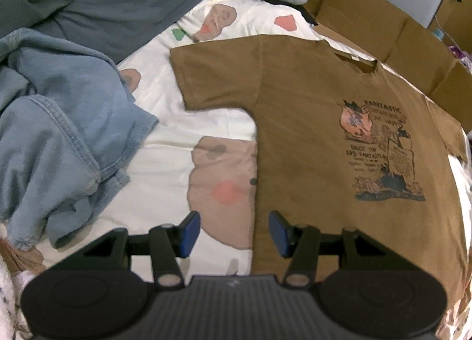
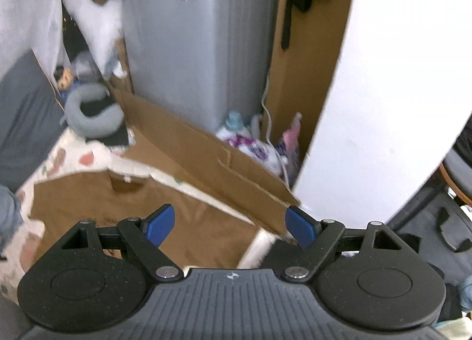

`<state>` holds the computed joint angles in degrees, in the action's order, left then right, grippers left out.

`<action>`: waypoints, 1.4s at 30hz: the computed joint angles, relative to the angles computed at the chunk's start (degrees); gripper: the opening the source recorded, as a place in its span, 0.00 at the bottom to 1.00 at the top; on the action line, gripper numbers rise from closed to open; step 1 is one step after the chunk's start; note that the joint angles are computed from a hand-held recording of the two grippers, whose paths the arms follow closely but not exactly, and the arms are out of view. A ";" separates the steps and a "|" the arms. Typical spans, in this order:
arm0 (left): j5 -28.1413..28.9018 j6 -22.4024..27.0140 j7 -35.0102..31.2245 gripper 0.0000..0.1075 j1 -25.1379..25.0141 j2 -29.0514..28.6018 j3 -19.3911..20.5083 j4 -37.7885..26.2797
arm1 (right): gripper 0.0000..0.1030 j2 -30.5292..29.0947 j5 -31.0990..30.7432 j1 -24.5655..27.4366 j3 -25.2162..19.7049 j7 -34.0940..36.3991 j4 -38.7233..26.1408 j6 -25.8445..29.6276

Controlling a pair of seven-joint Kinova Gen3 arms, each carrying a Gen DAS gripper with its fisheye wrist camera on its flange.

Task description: Fold clothes

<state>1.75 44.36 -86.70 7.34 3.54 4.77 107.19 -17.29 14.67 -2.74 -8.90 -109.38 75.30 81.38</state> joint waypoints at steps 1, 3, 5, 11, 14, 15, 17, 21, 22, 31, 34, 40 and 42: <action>0.03 -0.10 -0.02 0.51 0.11 0.19 0.10 -0.06 | 0.84 -0.81 -0.54 -0.04 0.64 0.12 1.63 -0.48; 0.11 -0.02 0.00 0.51 0.41 0.74 0.34 -0.39 | 0.84 -2.47 -1.70 0.08 1.78 0.37 4.99 -1.60; 0.01 0.32 0.15 0.51 0.75 1.40 0.50 -0.94 | 0.84 -4.38 -3.37 0.40 2.39 -0.75 9.75 -4.40; -0.29 0.99 -0.67 0.51 1.46 2.79 0.75 -2.50 | 0.84 -9.58 -7.26 0.86 1.44 -4.39 22.66 -11.43; 0.78 1.24 -1.30 0.51 1.43 3.13 0.81 -2.67 | 0.84 -12.11 -8.63 1.50 -0.38 -7.45 27.49 -13.72; 1.30 1.03 -1.60 0.51 1.34 3.08 0.80 -2.41 | 0.84 -13.01 -9.09 1.64 -1.02 -8.51 29.06 -14.40; 1.88 0.64 -1.84 0.51 1.31 3.00 0.78 -1.85 | 0.84 -15.01 -10.03 1.49 -2.35 -10.10 32.07 -15.33; 2.23 0.13 -1.69 0.51 1.26 2.67 0.60 -0.52 | 0.83 -18.07 -11.76 1.67 -5.06 -13.58 36.67 -15.61; 2.46 0.04 -1.87 0.51 1.13 2.50 0.56 -0.13 | 0.83 -18.64 -12.04 1.75 -5.53 -14.38 37.53 -15.69; 2.14 -0.01 -2.54 0.51 0.73 1.99 0.34 2.24 | 0.81 -20.60 -13.52 2.11 -8.84 -20.29 45.42 -20.05; 2.19 0.39 -3.35 0.51 0.31 2.50 0.18 1.80 | 0.80 -20.17 -13.28 2.87 -9.80 -22.90 47.72 -22.28; 2.08 1.55 -5.99 0.51 -0.05 4.66 0.39 -1.62 | 0.80 -19.68 -12.47 3.81 -11.49 -28.16 52.50 -29.72; 2.39 1.78 -6.90 0.51 -0.01 5.95 0.58 -3.59 | 0.80 -19.18 -12.28 4.01 -11.89 -29.73 54.17 -32.75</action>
